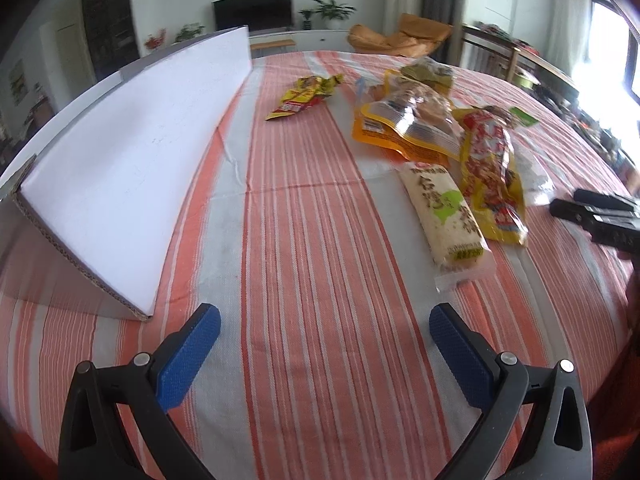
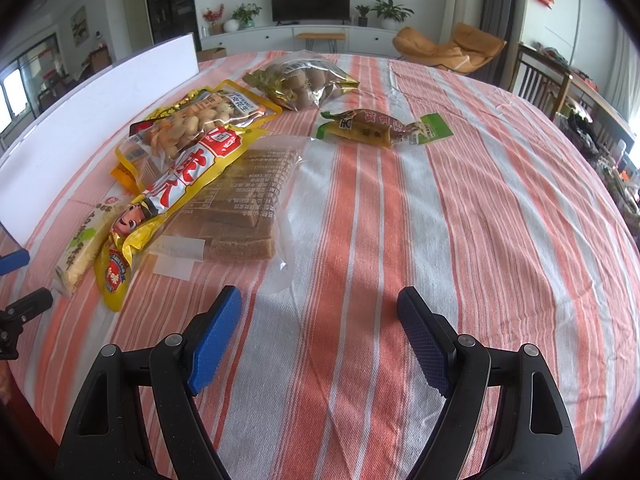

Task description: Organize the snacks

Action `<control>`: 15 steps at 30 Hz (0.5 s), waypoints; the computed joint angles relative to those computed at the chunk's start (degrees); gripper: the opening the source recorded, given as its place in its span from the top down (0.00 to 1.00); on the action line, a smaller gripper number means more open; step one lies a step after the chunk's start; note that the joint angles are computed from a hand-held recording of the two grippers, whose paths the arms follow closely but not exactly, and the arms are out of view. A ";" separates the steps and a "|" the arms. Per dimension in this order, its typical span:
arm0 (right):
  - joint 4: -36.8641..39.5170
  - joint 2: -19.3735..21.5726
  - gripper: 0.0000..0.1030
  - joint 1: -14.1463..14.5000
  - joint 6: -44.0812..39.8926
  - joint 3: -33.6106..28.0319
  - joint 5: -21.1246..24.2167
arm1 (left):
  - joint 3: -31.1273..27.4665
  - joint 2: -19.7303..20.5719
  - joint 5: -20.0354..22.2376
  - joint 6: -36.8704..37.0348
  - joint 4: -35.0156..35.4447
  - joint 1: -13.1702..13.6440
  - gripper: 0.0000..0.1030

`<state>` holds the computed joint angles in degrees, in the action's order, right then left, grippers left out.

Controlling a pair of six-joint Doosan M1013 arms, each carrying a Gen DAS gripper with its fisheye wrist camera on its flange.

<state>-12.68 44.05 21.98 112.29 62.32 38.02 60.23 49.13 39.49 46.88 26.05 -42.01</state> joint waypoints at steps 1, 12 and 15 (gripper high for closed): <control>-0.01 0.00 0.20 0.02 0.02 0.00 0.00 | 0.38 -0.28 -0.43 2.11 -1.37 0.18 0.00; 0.11 0.06 0.20 -0.01 -0.14 -0.06 -0.07 | -6.28 1.17 0.08 21.25 -26.09 2.04 0.00; 0.21 0.04 0.20 -0.05 -0.21 -0.01 -0.14 | -16.62 6.29 9.62 19.94 -22.53 1.50 0.15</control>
